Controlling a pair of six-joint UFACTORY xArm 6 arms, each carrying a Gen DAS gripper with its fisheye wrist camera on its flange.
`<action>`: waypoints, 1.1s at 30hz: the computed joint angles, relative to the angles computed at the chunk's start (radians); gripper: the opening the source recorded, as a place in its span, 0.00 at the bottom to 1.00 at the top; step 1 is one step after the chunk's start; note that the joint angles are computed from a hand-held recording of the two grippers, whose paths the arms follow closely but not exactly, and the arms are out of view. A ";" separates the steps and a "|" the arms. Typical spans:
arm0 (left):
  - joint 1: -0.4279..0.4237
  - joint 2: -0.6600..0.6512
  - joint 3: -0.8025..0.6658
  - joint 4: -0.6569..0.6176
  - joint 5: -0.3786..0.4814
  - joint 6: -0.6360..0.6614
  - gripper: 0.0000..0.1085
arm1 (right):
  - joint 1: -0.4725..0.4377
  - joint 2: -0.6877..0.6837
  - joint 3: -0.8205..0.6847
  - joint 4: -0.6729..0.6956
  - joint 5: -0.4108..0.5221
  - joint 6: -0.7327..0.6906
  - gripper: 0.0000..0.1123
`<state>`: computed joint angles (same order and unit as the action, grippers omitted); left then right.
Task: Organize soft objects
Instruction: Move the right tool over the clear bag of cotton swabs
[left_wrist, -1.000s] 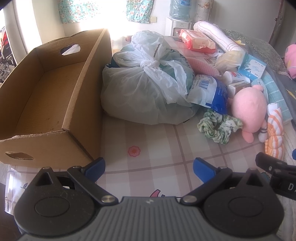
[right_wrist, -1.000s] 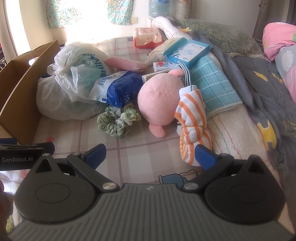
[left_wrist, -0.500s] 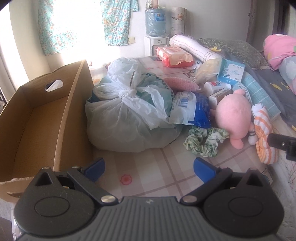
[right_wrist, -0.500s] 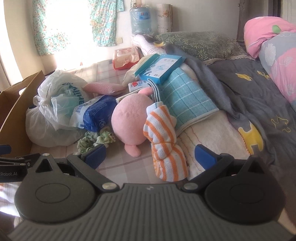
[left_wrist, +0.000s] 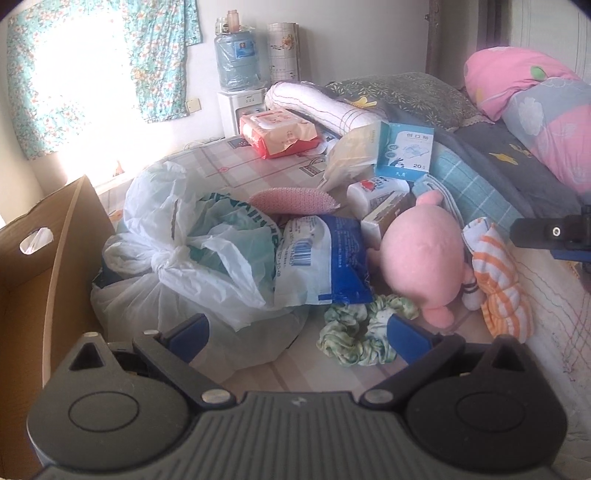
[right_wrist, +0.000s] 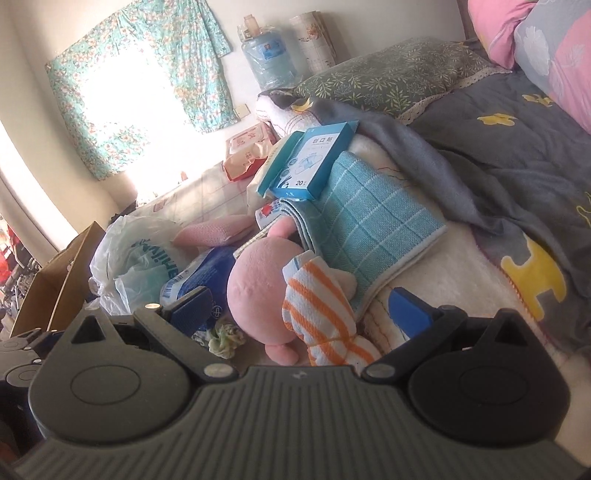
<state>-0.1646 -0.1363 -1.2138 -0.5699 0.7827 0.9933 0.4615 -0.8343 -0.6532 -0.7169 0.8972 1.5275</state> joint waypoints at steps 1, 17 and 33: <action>-0.006 0.012 -0.014 -0.001 0.007 0.001 0.95 | -0.014 0.006 -0.002 0.002 -0.014 -0.009 0.91; -0.126 0.310 -0.445 0.053 0.122 -0.199 0.95 | -0.384 0.157 -0.113 0.357 -0.385 -0.481 0.90; -0.204 0.535 -0.675 0.124 0.107 -0.362 0.94 | -0.580 0.813 -0.717 0.932 -0.210 -1.008 0.41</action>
